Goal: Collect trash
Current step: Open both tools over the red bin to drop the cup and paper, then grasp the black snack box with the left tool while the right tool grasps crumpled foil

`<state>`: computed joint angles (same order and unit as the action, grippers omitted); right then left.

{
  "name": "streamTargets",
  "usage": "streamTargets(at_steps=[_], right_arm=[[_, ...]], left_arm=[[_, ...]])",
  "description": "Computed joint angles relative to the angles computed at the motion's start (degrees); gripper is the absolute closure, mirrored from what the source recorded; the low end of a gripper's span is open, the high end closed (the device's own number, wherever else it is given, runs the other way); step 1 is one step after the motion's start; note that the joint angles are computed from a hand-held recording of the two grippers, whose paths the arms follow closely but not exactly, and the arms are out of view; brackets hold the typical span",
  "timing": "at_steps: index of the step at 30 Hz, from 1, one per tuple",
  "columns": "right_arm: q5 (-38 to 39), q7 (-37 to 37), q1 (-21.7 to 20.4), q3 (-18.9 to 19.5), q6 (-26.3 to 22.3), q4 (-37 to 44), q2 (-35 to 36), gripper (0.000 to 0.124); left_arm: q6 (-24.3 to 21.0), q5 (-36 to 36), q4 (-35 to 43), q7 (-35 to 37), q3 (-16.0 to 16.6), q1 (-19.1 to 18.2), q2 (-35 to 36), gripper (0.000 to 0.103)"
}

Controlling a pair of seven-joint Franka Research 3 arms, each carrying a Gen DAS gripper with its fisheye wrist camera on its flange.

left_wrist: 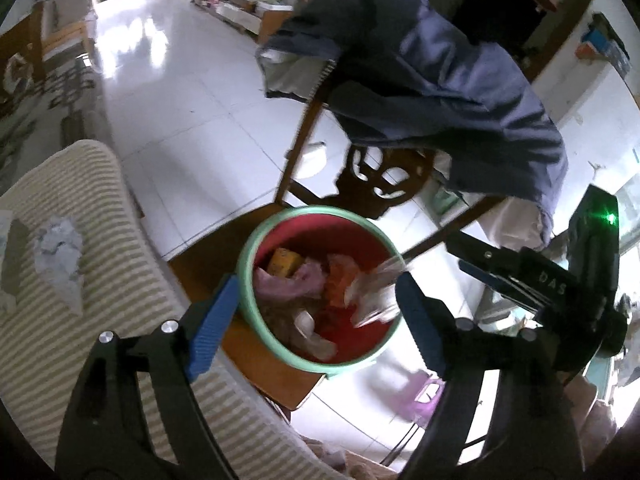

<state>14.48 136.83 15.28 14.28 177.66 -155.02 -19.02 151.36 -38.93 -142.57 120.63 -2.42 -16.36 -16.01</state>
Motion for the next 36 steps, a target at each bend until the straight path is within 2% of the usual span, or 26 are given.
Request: streamTargets(at_steps=[4, 7, 9, 11, 15, 18, 21, 23, 25, 27, 31, 32, 34, 36], right_arm=[[-0.37, 0.01, 0.45, 0.08, -0.07, 1.92, 2.16, 0.052], [-0.32, -0.68, 1.81, -0.48, -0.49, 3.92, 4.16, 0.052], [-0.2, -1.18, 2.88, -0.83, -0.72, 5.24, 5.46, 0.052], [-0.25, -1.37, 3.67, -0.96, -1.13, 6.5, 6.69, 0.052], [-1.83, 0.2, 4.19, -0.02, -2.03, 8.97, 9.07, 0.051], [-4.46, 3.01, 4.26, 0.89, -2.77, 10.93, 10.71, 0.052], [-9.98, 8.07, 3.83, 2.43, -3.94, 13.45, 12.52, 0.051], [-12.47, 10.32, 4.75, 2.19, -4.47, 14.84, 13.68, 0.051], [-14.96, 12.79, 5.92, 2.02, -5.11, 16.33, 14.92, 0.052], [-16.5, 14.55, 7.32, 1.36, -5.66, 17.55, 15.94, 0.051], [-21.18, 19.52, 10.29, -0.03, -7.06, 20.59, 18.33, 0.051], [-22.13, 20.25, 11.07, -0.57, -7.46, 21.29, 18.78, 0.051], [-25.15, 22.18, 12.86, -1.45, -8.83, 23.9, 20.54, 0.051], [-26.4, 22.33, 14.68, -2.38, -9.88, 26.82, 22.67, 0.051]], left_arm=[[3.35, 2.49, -2.27, -1.95, 0.91, 2.42, -1.81, 0.022], [7.27, 9.36, -4.43, -5.51, 1.49, 6.35, -2.8, 0.021], [9.48, 16.79, -5.25, -10.4, 1.48, 11.04, -2.54, 0.02], [10.22, 22.51, -5.13, -14.71, 2.29, 14.99, -1.84, 0.02], [11.39, 35.58, -3.36, -26.5, 3.0, 25.48, 1.4, 0.02], [9.66, 39.45, -0.45, -32.35, 5.25, 29.53, 5.36, 0.019], [7.77, 36.97, 2.69, -31.57, 7.73, 30.53, 9.43, 0.019], [7.61, 35.36, 4.36, -27.56, 8.07, 30.94, 11.49, 0.018], [7.46, 36.49, 5.65, -23.98, 7.42, 31.59, 13.23, 0.012], [6.11, 35.27, 7.55, -18.0, 6.92, 32.02, 15.6, 0.01], [3.27, 41.09, 10.59, -15.33, 5.55, 33.33, 19.59, 0.01], [4.11, 40.07, 10.37, -13.37, 5.11, 33.81, 19.7, 0.011], [4.92, 36.7, 10.02, -9.49, 4.36, 34.65, 19.46, 0.022], [5.16, 33.46, 9.65, -6.33, 4.01, 35.14, 18.81, 0.024]])
